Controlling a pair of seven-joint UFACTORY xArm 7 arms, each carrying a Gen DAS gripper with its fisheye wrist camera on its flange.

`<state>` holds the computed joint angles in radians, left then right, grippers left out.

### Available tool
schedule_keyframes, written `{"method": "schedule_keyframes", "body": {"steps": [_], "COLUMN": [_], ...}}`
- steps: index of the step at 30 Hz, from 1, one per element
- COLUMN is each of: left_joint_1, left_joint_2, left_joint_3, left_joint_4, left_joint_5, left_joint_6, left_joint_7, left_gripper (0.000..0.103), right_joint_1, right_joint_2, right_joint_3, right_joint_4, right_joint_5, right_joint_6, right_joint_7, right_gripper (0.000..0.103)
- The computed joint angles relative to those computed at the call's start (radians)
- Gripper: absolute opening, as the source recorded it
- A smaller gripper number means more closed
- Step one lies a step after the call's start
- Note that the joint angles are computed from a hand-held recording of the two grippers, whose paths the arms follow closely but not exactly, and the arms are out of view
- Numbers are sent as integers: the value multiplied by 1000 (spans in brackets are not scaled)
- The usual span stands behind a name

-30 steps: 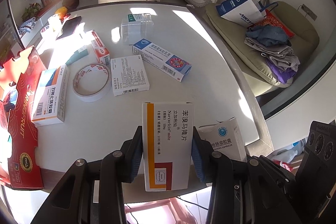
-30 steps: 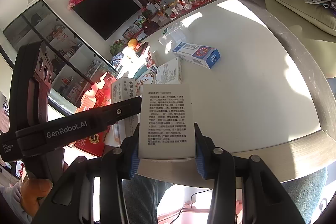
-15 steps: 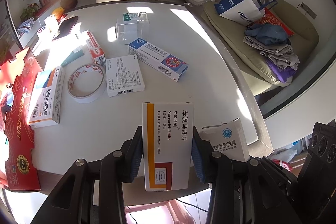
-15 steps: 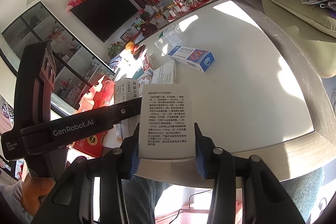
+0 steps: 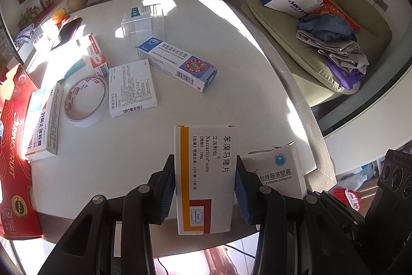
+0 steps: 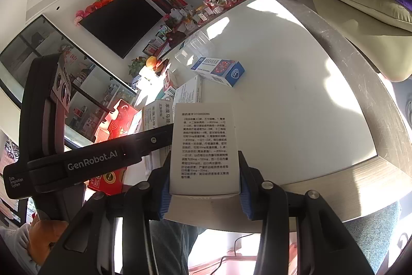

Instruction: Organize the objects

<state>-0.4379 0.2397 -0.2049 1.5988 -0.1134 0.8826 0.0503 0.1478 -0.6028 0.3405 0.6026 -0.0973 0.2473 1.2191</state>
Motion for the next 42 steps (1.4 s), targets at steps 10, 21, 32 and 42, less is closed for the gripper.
{"method": "schedule_keyframes", "body": {"steps": [10, 21, 32, 42], "left_joint_1": [5, 105, 155, 15], "left_joint_2": [7, -117, -127, 30], "left_joint_3": [2, 1, 35, 8], "left_joint_4": [-2, -171, -212, -95], "left_joint_5": [-6, -285, -380, -121], "left_joint_6": [0, -169, -143, -102], "left_joint_7": [-4, 160, 303, 29], "left_gripper": [44, 44, 44, 63], "right_joint_1": [18, 45, 56, 36], "right_joint_2": [36, 125, 154, -26], "right_joint_3": [-21, -38, -34, -42], "right_joint_4": [15, 140, 182, 98], "right_joint_5": [11, -19, -51, -63], "right_joint_6": [-1, 130, 224, 318], "right_joint_7": [-23, -105, -46, -8], "right_gripper": [42, 42, 42, 42]}}
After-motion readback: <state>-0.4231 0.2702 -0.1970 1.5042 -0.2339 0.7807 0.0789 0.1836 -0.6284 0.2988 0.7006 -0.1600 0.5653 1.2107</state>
